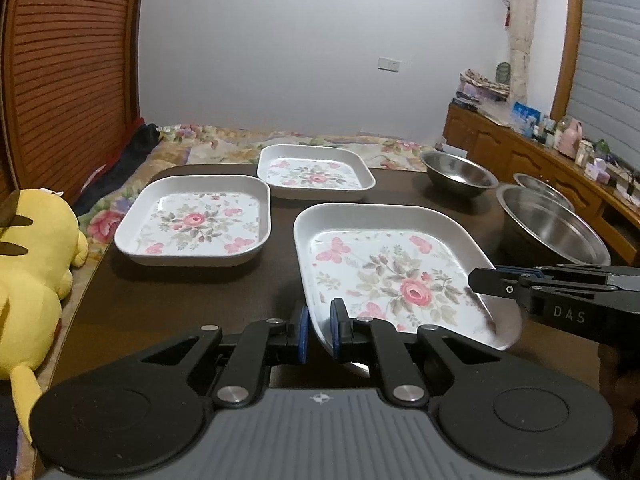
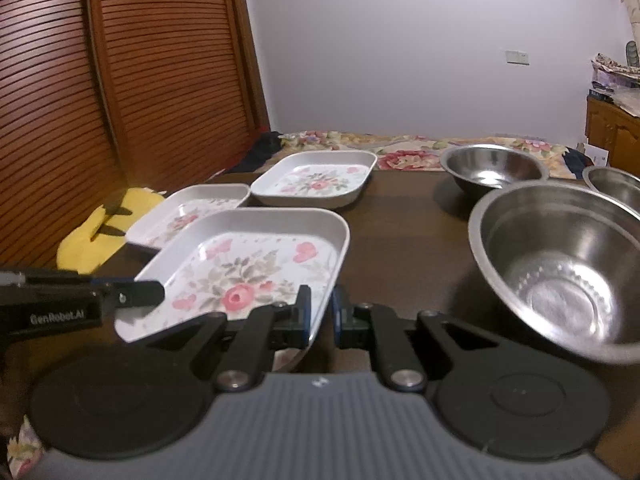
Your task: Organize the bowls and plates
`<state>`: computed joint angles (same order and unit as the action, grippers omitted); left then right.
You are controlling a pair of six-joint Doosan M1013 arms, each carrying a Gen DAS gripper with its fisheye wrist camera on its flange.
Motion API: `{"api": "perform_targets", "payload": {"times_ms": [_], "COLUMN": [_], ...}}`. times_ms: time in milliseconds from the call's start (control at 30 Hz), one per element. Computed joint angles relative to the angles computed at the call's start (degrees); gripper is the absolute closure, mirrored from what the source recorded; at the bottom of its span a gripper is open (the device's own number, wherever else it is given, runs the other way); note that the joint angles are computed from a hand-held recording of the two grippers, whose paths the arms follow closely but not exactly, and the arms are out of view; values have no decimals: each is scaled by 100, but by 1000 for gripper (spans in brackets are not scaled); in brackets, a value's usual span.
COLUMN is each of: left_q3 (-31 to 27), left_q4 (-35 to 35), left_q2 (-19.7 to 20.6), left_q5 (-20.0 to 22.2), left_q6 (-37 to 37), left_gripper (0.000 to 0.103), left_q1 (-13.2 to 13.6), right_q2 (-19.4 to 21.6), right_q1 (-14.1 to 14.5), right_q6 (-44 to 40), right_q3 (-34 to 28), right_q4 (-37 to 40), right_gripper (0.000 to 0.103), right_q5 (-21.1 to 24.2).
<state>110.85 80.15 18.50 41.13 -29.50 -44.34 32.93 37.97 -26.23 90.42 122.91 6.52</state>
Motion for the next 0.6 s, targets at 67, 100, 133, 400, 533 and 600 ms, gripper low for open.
{"api": "perform_targets", "payload": {"times_ms": [67, 100, 133, 400, 533, 600], "left_q3": [43, 57, 80, 186, 175, 179], "left_q4": [-20, -26, -36, -199, -312, -341], "left_q2": [-39, -48, -60, -56, -32, -26], "left_q5": [54, 82, 101, -24, 7, 21], "left_q6": [-15, -18, -26, -67, 22, 34], "left_gripper": [91, 91, 91, 91, 91, 91], "left_q1": [-66, -93, -120, -173, -215, -241], "right_q2": [-46, -68, -97, -202, -212, -210], "right_q1": [-1, -3, -8, 31, 43, 49], "right_q6": [-250, -296, -179, -1032, -817, -671], "right_q3": [95, 137, 179, 409, 459, 474], "right_q4": [249, 320, 245, 1022, 812, 679], "right_gripper": [91, 91, 91, 91, 90, 90], "right_q5": [77, 117, 154, 294, 262, 248]}}
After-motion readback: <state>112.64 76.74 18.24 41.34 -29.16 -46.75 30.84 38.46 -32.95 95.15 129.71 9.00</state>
